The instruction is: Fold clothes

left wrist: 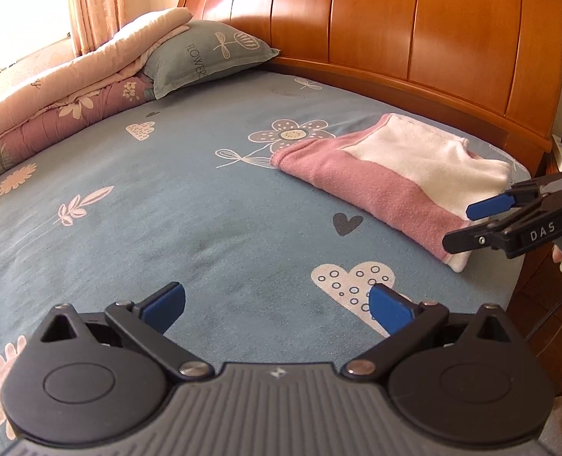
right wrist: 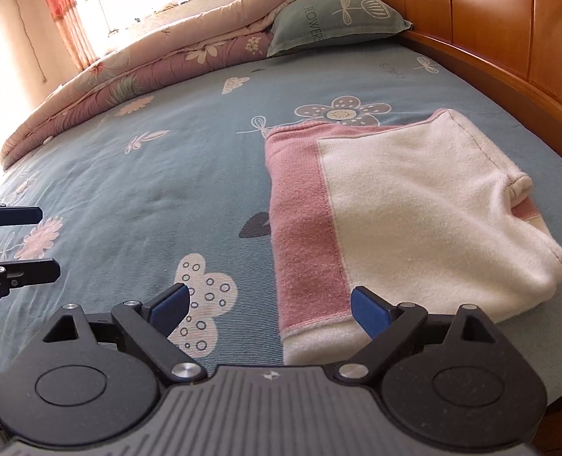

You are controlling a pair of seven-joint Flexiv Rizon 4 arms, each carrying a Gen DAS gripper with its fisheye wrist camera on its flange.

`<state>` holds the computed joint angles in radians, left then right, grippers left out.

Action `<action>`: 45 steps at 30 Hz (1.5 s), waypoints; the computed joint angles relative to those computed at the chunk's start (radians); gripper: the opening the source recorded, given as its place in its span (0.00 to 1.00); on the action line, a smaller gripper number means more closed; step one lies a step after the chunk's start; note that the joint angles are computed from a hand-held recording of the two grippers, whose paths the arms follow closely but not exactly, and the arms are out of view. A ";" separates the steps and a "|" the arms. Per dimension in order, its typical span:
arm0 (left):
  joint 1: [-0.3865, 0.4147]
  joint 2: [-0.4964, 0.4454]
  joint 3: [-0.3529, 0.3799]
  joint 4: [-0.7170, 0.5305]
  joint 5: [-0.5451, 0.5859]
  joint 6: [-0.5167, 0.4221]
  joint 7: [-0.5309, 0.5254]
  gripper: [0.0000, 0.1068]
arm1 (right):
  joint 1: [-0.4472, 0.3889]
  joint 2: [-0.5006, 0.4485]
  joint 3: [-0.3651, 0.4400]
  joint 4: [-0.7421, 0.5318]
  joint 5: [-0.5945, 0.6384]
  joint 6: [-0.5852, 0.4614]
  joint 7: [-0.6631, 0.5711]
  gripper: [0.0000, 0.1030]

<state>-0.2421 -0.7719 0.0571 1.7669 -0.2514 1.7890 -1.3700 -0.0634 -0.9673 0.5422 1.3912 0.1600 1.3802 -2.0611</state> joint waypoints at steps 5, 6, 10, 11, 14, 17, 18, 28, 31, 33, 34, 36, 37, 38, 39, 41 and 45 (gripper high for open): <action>-0.022 0.012 0.012 0.035 -0.013 0.029 -0.025 0.96 | 0.035 0.038 -0.061 0.077 0.008 0.047 0.066 0.92; -0.010 0.016 -0.003 0.043 -0.009 0.033 -0.027 0.96 | 0.022 0.049 -0.050 0.104 0.016 0.071 0.075 0.92; 0.083 0.024 -0.120 0.066 0.017 0.023 -0.038 0.96 | 0.018 0.086 -0.071 0.202 0.040 0.173 0.172 0.92; 0.111 0.023 -0.155 0.067 0.029 0.017 -0.039 0.96 | 0.031 0.096 -0.093 0.224 0.041 0.194 0.200 0.92; 0.156 0.016 -0.219 0.064 0.054 0.006 -0.044 0.96 | 0.074 0.123 -0.156 0.285 0.022 0.239 0.258 0.92; 0.098 0.010 -0.163 0.046 0.039 -0.009 -0.059 0.96 | 0.108 0.144 -0.199 0.330 -0.014 0.275 0.289 0.92; 0.055 0.007 -0.117 0.041 0.028 0.001 -0.071 0.96 | 0.135 0.152 -0.231 0.345 -0.026 0.298 0.300 0.92; 0.025 0.005 -0.096 0.041 0.018 0.056 -0.079 0.96 | 0.388 0.195 -0.533 0.432 -0.070 0.420 0.462 0.92; 0.031 0.006 -0.107 0.037 0.024 0.051 -0.076 0.96 | 0.380 0.202 -0.534 0.449 -0.104 0.456 0.489 0.93; 0.041 0.008 -0.119 0.039 0.031 0.055 -0.075 0.96 | 0.373 0.192 -0.542 0.443 -0.128 0.507 0.503 0.94; 0.027 0.008 -0.103 0.038 0.025 0.053 -0.076 0.96 | 0.387 0.181 -0.570 0.429 -0.127 0.528 0.518 0.96; -0.030 0.006 -0.040 0.030 0.001 0.046 -0.076 0.96 | 0.351 0.144 -0.559 0.376 -0.159 0.561 0.555 0.98; -0.059 0.003 -0.007 0.025 -0.013 0.040 -0.074 0.96 | 0.316 0.121 -0.534 0.342 -0.186 0.575 0.575 1.00; -0.076 0.001 0.012 0.022 -0.023 0.034 -0.074 0.96 | 0.280 0.096 -0.507 0.305 -0.218 0.587 0.595 1.00; -0.086 -0.001 0.023 0.019 -0.032 0.026 -0.074 0.96 | 0.239 0.062 -0.474 0.259 -0.263 0.595 0.612 1.00; -0.082 0.000 0.016 0.018 -0.038 0.018 -0.079 0.96 | 0.203 -0.005 -0.455 0.164 -0.328 0.596 0.643 1.00; -0.071 0.000 0.009 0.015 -0.040 -0.003 -0.087 0.96 | 0.114 -0.119 -0.367 -0.009 -0.477 0.524 0.720 1.00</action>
